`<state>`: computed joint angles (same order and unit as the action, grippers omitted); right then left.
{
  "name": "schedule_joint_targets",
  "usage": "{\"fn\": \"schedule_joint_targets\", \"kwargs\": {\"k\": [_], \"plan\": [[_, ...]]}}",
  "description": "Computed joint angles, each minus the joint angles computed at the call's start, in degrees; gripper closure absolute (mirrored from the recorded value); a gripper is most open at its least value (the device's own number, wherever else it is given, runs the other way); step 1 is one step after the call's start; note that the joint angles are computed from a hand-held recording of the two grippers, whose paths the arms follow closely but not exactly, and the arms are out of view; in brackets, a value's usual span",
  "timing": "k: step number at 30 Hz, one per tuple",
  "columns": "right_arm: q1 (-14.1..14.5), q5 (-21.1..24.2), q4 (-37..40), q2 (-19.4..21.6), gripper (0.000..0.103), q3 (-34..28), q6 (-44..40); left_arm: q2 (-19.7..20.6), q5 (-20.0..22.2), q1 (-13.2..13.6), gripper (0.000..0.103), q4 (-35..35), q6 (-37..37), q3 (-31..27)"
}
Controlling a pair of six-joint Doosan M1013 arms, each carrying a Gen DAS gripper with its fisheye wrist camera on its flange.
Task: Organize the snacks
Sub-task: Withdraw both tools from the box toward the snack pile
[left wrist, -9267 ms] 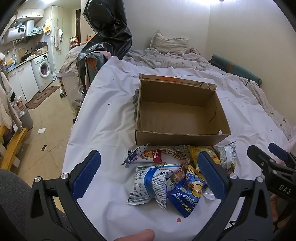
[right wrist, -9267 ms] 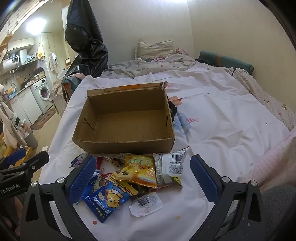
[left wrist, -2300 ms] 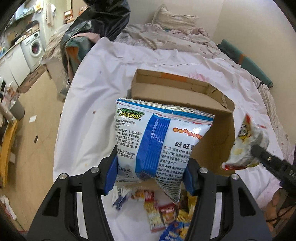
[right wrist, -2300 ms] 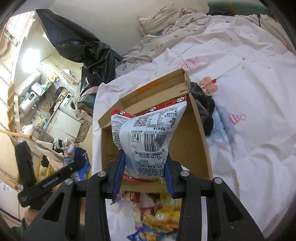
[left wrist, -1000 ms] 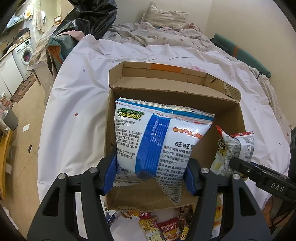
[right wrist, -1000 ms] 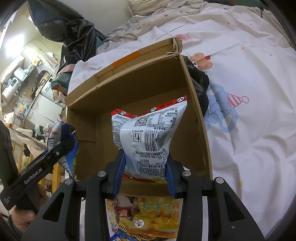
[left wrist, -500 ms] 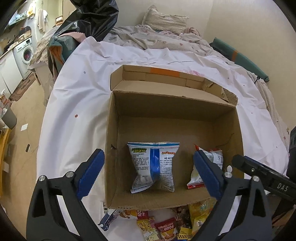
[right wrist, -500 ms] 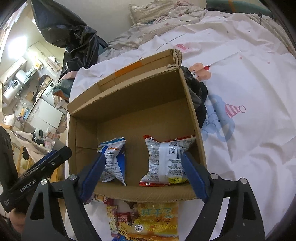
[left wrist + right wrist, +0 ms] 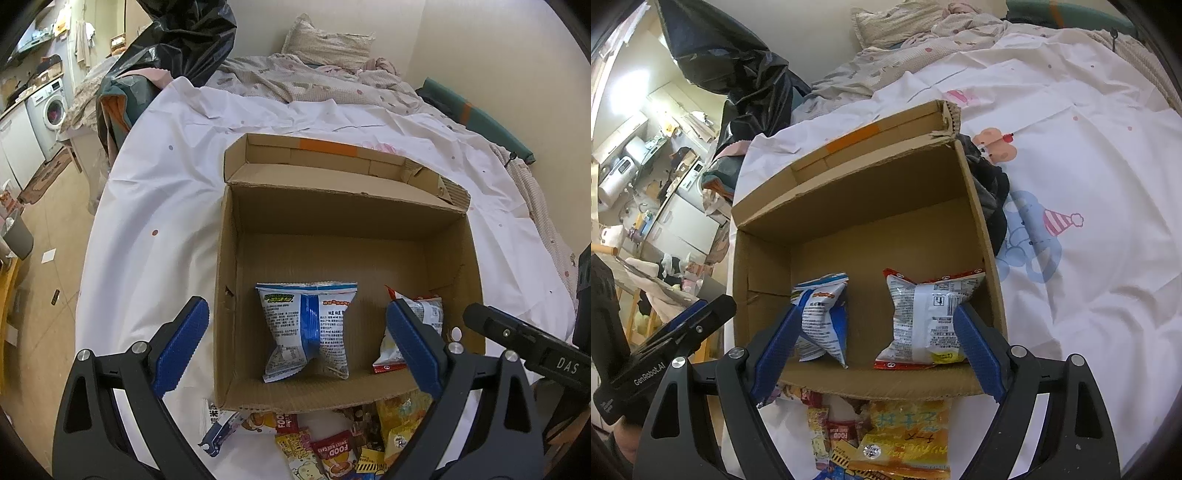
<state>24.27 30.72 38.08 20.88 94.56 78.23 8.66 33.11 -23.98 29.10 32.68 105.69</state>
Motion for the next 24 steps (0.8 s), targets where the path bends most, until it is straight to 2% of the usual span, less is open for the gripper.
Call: {"fn": "schedule_joint_targets", "kwargs": {"k": [8, 24], "plan": [[0.4, -0.5, -0.3, -1.6, 0.005, 1.3, -1.0, -2.0, 0.3, -0.1, 0.008, 1.4, -2.3, 1.5], [-0.1, 0.2, -0.5, -4.4, 0.005, 4.9, 1.4, -5.1, 2.8, -0.5, 0.008, -2.3, 0.5, 4.2]]}}
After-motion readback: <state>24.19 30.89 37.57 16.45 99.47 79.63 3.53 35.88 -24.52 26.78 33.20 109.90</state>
